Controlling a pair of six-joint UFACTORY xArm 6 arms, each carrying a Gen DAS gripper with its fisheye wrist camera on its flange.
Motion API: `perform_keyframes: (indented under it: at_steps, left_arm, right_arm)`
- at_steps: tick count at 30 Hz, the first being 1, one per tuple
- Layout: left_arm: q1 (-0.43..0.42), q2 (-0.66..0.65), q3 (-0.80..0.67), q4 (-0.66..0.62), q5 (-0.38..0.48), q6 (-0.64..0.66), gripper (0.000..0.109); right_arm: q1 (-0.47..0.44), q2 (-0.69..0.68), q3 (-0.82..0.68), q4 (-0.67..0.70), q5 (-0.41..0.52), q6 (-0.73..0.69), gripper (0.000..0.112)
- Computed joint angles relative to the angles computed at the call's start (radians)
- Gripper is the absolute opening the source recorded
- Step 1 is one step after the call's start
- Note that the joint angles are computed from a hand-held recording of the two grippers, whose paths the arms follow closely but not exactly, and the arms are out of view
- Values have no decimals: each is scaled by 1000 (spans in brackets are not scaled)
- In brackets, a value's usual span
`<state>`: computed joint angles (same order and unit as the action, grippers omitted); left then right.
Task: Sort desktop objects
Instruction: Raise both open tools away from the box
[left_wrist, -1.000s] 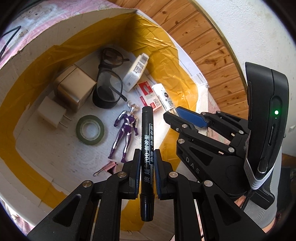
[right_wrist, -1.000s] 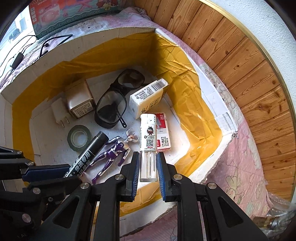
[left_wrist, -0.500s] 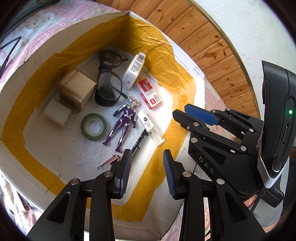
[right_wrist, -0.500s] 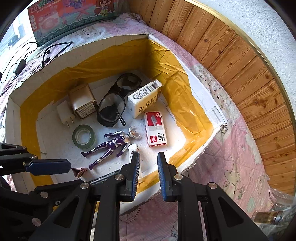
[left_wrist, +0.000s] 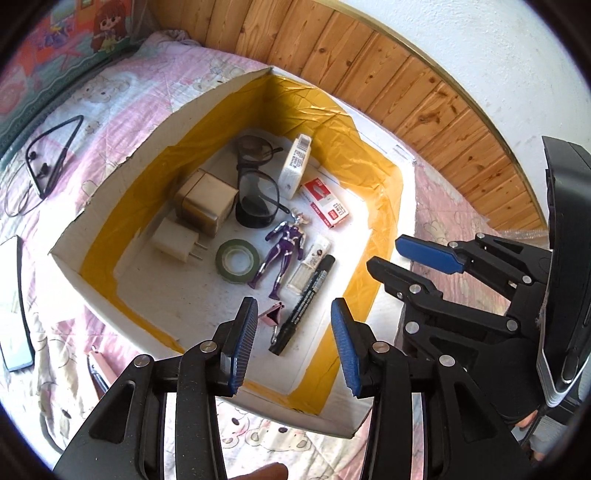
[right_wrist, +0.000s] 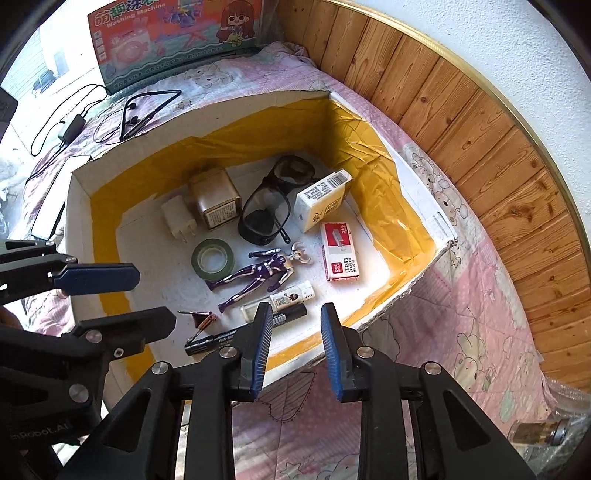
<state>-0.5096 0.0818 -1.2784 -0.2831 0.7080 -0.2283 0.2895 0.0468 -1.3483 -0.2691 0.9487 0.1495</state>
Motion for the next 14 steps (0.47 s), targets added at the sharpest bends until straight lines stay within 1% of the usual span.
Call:
perform_keyframes:
  at_steps: [2,4,5,7,8,11,12,14]
  left_arm:
    - [-5,-18,17,49,-15,-28,46]
    - [-11,-38,36,95,-35,-54,52]
    - [-14,-50,49,119,-49,-62,54]
    - [-20,-72,72,178,-78,-98,62]
    - [-22,-82,85,192,-96,-109,64]
    - [-26,-114,121,221,-149,-130,65]
    - [-29,-124,132,258,-165,-159,65]
    - [-39,-138,137,335,-169,-211,65]
  right_arm:
    - [10,-25,26,-2,-7,3,30]
    - [20,-54,57,-7,-17,10,30]
    - [25,-72,76,-10,-26,16,31]
    - [34,-111,119,0,-48,22,34]
    - [38,-132,142,7,-60,27,36]
    - [55,-191,212,13,-97,48,39]
    - [59,-211,236,16,-111,58,39]
    - [65,-248,284,35,-144,70,39]
